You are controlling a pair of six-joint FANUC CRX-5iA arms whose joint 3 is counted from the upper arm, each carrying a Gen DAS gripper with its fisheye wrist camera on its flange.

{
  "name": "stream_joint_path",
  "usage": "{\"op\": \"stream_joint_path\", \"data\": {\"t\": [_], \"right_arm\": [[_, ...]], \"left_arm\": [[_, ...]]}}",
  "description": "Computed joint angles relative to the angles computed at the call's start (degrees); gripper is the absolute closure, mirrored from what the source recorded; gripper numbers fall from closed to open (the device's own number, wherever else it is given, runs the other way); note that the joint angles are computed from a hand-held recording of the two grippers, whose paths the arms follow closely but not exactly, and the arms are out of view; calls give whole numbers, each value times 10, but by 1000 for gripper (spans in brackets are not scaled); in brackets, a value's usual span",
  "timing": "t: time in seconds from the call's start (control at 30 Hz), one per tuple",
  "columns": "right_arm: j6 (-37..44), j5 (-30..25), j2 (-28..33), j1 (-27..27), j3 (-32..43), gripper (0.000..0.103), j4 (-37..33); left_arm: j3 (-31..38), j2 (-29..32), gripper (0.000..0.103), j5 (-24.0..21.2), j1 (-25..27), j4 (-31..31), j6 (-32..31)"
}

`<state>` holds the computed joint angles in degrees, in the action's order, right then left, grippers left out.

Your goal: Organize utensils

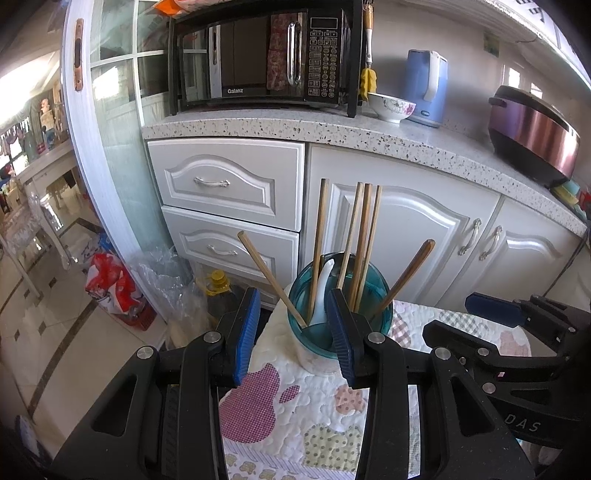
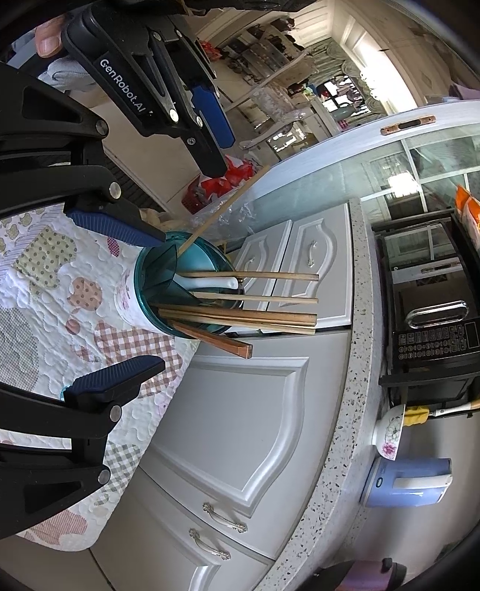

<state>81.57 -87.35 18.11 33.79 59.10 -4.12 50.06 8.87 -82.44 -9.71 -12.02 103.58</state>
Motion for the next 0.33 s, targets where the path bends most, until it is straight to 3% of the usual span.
{"op": "stream_joint_path", "data": {"t": [0.33], "right_arm": [[-6,11,-9,-9,-23,43,-6]], "left_arm": [[-13,-4,66,15,-5,3,-11]]}}
